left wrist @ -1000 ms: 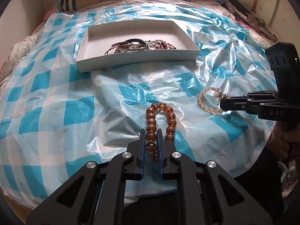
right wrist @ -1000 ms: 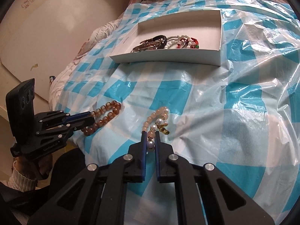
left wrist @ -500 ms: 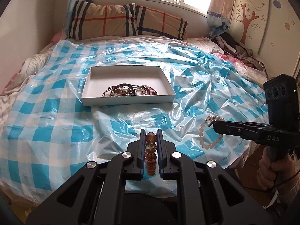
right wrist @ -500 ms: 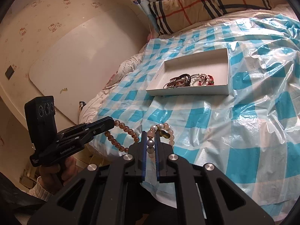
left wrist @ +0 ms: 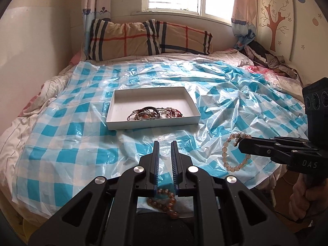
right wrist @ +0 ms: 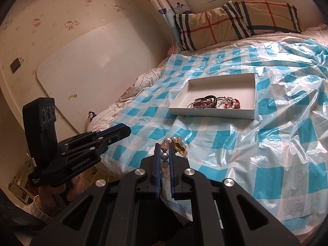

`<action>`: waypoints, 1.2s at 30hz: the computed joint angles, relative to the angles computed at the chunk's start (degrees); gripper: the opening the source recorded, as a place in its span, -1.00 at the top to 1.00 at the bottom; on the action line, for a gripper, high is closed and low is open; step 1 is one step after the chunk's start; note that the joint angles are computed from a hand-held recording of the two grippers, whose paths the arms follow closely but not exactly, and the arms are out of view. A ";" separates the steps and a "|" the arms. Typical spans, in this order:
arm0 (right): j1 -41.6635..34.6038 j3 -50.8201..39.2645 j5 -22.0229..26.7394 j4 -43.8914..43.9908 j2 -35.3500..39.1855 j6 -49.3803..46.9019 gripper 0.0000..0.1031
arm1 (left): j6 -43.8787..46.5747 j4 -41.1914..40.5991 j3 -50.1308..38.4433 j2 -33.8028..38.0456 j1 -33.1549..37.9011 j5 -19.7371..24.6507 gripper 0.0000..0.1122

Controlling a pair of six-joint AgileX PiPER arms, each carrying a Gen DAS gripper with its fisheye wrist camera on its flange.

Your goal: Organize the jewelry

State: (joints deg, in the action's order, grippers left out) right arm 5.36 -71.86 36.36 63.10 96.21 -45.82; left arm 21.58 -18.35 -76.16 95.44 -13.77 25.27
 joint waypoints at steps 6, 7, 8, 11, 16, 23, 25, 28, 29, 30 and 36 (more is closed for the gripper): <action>-0.56 -1.15 0.19 -1.28 2.10 1.22 0.83 | 3.26 -6.22 -5.73 6.97 5.13 7.59 0.81; -0.78 -1.05 0.21 -1.24 2.34 1.18 0.83 | 2.54 -5.78 -7.22 8.74 6.19 9.36 0.81; -1.05 -1.03 0.33 -1.27 2.74 1.26 0.83 | 2.72 -5.39 -8.92 10.69 6.79 11.80 0.80; -1.65 -1.33 0.87 -1.40 4.23 1.98 0.83 | 3.80 -3.65 -12.42 15.53 7.48 17.02 0.73; -2.12 -1.30 1.49 -0.29 5.09 0.93 0.83 | 14.35 -9.76 -9.46 16.12 9.51 19.27 0.49; -2.87 -1.68 2.33 1.27 5.84 0.08 0.79 | 16.12 2.98 -6.80 14.96 3.88 15.76 0.26; -2.92 -1.37 2.32 1.64 5.55 -0.12 0.79 | 14.50 6.11 -8.14 16.35 2.04 15.56 0.26; -3.27 -0.98 2.52 2.52 4.87 -0.83 0.79 | 11.12 10.95 -11.13 19.12 -0.22 17.03 0.28; -3.42 -0.99 2.62 2.61 4.71 -0.87 0.79 | 10.73 11.16 -12.34 20.07 -0.37 18.32 0.34; -3.53 -1.16 2.75 2.33 4.71 -0.62 0.79 | 10.13 11.61 -13.17 20.76 -0.55 19.49 0.41; -0.82 -4.64 2.65 -14.57 7.28 11.62 0.45 | 11.93 8.96 -11.74 20.37 0.28 19.18 0.64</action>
